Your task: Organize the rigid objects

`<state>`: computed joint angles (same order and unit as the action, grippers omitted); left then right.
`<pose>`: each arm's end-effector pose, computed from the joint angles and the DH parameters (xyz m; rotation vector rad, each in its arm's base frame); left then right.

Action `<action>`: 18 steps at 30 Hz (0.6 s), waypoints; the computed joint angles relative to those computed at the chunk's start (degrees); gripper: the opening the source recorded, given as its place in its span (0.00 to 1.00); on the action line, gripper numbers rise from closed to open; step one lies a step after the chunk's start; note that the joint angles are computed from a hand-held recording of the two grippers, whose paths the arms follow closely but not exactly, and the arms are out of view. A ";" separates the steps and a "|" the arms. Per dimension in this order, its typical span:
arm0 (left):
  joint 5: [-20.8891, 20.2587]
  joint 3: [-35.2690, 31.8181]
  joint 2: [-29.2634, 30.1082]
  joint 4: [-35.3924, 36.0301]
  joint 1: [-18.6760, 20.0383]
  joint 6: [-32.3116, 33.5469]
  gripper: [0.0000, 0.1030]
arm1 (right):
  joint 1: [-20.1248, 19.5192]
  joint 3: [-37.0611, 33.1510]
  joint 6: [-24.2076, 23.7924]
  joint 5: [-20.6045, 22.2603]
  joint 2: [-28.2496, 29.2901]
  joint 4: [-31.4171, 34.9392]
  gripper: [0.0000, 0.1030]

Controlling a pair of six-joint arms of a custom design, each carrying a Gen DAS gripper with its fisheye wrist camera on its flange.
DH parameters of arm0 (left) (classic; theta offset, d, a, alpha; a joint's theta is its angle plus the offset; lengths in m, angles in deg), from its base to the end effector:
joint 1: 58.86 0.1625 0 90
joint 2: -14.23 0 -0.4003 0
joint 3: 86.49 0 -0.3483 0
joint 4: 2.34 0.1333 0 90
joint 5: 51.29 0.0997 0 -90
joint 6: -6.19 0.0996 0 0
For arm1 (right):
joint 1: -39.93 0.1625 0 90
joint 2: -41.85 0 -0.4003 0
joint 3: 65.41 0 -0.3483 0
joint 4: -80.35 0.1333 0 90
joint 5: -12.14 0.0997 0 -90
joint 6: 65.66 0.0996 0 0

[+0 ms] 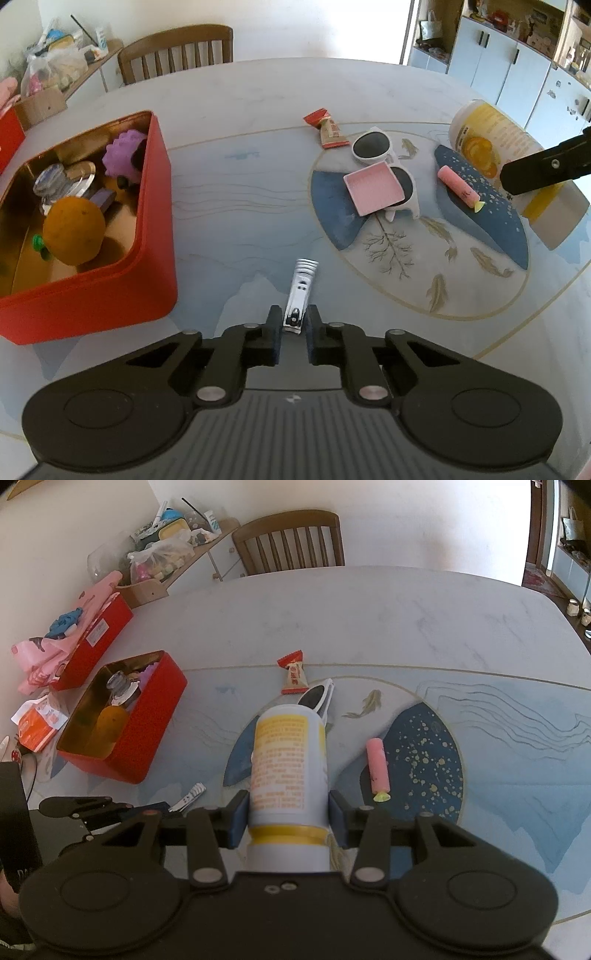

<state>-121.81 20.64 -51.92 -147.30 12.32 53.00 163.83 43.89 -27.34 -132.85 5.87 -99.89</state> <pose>-0.0180 -0.5689 0.2332 1.4398 2.3395 -0.2127 0.3418 -0.4160 0.0384 -0.2711 -2.3296 0.9982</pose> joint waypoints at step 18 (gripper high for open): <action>-3.47 -2.79 -1.17 -1.12 -1.09 -2.54 0.10 | 1.20 -3.11 -1.07 -0.18 1.47 1.61 0.43</action>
